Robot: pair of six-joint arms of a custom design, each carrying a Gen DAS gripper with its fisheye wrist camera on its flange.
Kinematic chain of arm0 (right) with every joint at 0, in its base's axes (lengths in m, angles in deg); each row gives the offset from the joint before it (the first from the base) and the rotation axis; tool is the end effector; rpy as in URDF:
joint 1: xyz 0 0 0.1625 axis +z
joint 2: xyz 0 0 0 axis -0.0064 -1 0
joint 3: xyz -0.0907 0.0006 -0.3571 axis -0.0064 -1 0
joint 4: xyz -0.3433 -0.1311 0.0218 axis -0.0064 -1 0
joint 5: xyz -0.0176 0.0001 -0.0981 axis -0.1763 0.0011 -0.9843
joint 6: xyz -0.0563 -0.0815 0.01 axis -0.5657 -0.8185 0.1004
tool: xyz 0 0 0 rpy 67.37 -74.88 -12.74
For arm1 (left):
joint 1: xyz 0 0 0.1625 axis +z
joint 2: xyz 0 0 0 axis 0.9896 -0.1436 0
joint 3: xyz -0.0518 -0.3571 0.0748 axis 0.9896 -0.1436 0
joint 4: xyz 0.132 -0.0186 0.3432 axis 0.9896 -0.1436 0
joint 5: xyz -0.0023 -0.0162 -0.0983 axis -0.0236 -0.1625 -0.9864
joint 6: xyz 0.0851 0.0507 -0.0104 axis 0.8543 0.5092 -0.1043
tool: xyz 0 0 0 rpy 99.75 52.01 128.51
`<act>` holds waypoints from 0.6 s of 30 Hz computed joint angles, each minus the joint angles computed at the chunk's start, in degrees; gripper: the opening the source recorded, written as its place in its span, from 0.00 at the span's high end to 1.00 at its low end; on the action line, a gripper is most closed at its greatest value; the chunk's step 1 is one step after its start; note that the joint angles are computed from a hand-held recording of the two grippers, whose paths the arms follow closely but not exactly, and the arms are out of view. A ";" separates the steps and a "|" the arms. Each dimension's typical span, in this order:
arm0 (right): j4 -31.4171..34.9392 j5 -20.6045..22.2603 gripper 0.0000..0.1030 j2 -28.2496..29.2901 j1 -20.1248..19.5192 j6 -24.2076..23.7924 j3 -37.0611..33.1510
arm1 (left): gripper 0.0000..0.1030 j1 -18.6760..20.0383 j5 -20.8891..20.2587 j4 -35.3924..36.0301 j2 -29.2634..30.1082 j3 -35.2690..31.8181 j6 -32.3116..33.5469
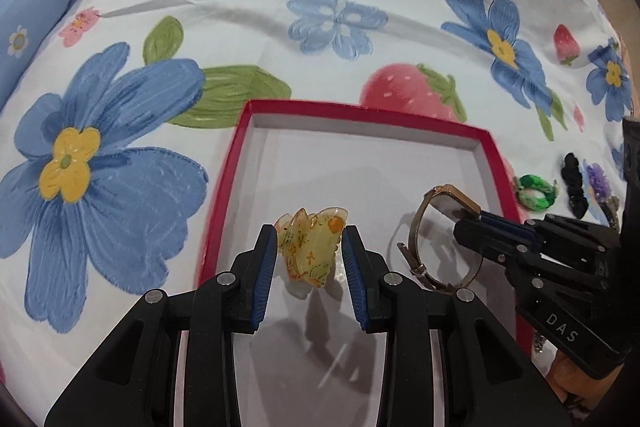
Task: Organize jewelry
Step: 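Carry the watch with the right tool while the left tool carries the claw clip to the red tray, then open the right tool to drop the watch while the left tool releases the claw clip in the tray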
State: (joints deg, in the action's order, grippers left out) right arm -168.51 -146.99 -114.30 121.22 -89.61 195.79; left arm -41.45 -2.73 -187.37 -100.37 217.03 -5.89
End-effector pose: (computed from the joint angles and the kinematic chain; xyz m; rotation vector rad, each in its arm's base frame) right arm 0.3234 -0.3552 -0.0223 0.8272 -2.6496 0.2906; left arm -0.0607 -0.3231 0.2676 0.0648 2.3969 -0.6864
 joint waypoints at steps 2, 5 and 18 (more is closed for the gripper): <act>1.11 -1.26 0.91 0.67 0.17 -0.38 -0.84 | 0.69 1.24 -0.04 -1.07 1.64 -0.15 0.73; 2.79 -2.24 0.90 1.37 0.16 -0.89 -1.77 | 0.69 1.43 0.40 -1.43 2.33 -0.13 0.85; 3.56 -1.73 0.87 1.79 -0.36 -2.23 -2.13 | 0.63 1.15 1.24 1.33 2.90 -0.38 -1.59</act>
State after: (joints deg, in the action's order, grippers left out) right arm -164.95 -148.73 -112.52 120.86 -91.83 193.65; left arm -40.30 -1.49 -186.03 -97.47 216.65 -7.48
